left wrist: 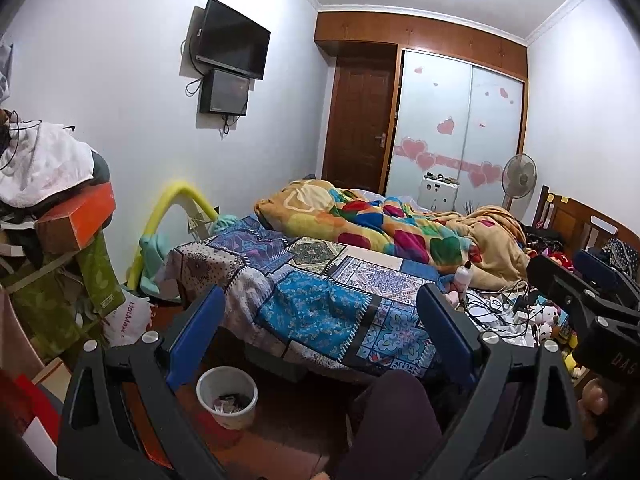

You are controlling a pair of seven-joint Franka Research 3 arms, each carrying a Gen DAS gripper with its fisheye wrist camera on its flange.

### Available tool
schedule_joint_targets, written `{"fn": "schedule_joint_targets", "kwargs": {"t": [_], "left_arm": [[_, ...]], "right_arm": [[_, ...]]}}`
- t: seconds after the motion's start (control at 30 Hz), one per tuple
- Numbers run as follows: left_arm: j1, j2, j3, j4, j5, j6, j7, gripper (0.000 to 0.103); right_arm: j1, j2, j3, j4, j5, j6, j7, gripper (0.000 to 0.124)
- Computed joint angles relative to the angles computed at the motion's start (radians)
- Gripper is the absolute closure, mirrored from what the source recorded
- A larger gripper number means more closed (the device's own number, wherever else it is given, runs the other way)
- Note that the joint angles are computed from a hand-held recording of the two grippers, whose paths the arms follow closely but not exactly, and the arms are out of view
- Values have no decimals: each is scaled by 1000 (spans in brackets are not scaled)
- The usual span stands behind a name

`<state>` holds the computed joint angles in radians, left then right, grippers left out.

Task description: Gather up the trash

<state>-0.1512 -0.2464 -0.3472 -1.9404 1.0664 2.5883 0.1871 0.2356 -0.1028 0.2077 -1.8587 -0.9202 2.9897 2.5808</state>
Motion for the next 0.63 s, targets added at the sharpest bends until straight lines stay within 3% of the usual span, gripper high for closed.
{"fn": "schedule_joint_targets", "kwargs": {"t": [0.63], "left_arm": [[-13,10,3,5,2,-5,17,6]], "right_arm": [[10,-1,2,10,-7,-18,14,21]]}}
